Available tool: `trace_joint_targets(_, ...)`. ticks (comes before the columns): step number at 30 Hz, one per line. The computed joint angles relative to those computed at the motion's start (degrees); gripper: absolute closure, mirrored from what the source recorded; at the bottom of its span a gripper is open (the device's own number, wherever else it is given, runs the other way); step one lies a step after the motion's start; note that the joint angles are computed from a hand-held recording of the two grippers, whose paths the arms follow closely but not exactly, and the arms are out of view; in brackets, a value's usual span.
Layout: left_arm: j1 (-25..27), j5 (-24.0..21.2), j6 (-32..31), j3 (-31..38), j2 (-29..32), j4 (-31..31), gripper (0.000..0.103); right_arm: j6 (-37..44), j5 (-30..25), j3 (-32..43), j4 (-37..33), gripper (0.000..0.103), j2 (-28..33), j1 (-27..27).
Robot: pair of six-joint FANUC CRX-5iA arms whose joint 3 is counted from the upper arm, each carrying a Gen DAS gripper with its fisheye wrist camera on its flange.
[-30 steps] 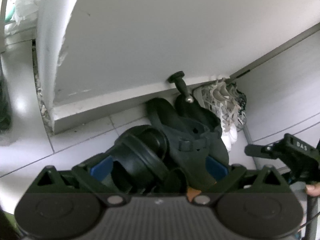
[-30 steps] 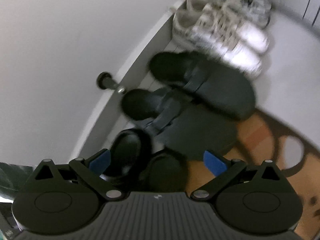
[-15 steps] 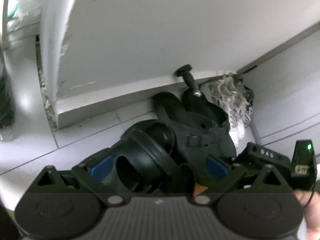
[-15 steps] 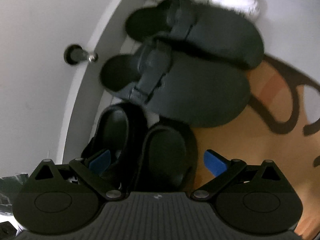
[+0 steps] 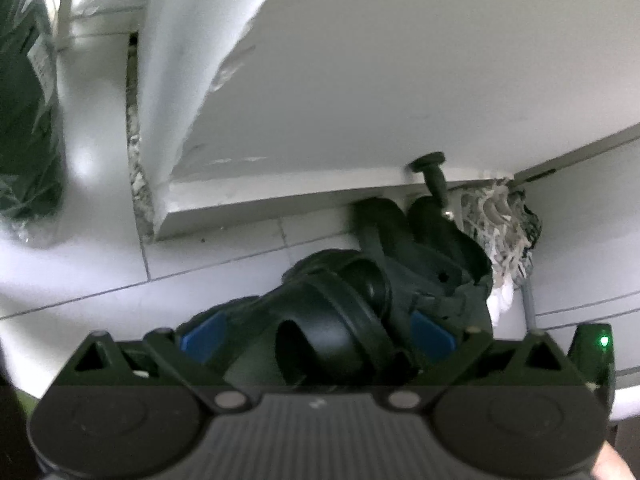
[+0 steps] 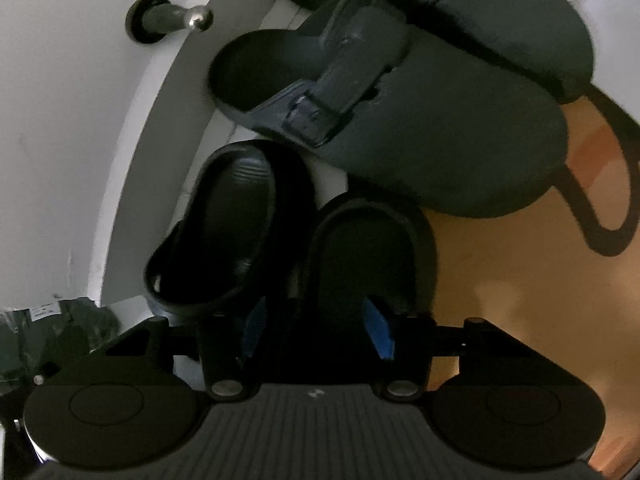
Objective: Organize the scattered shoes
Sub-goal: 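Close the right tool on both black ribbed slippers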
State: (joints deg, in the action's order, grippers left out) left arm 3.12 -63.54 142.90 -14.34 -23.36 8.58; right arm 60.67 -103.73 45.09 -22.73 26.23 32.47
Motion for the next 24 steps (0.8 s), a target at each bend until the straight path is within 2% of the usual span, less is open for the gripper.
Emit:
trace_joint_targets(5,0.84,-1.01,0.62,-0.65,0.23,1.05,0.003,-2.64,3.40,-0.34,1.02,0.044,-0.48,0.51)
trace_joint_targets(9,2.73,-2.42,-0.77,-2.78,0.67,5.33,0.003,-6.25,4.23,-1.09,-0.68,0.032,-0.32,-0.17)
trace_joint_targets(13,4.06,-2.78,-2.04,-5.14,0.68,9.25,0.003,-6.22,3.35,-1.19,-2.70,0.032,0.56,0.00)
trace_joint_targets(17,4.18,-3.04,-2.22,-5.48,0.45,9.56,0.003,-6.29,3.60,-1.33,-3.66,0.033,1.02,0.02)
trace_joint_targets(19,4.24,-3.01,-2.01,-5.65,0.22,9.61,0.003,-6.15,3.74,-1.58,-4.01,0.035,1.00,-0.03)
trace_joint_targets(22,4.72,-2.71,-0.72,-6.33,-0.51,9.88,0.003,-5.36,3.94,-1.98,-3.68,0.044,0.97,0.34)
trace_joint_targets(24,5.37,-2.13,0.91,-7.20,-1.46,10.10,0.003,-3.72,3.94,-2.35,-1.89,0.054,0.89,1.32)
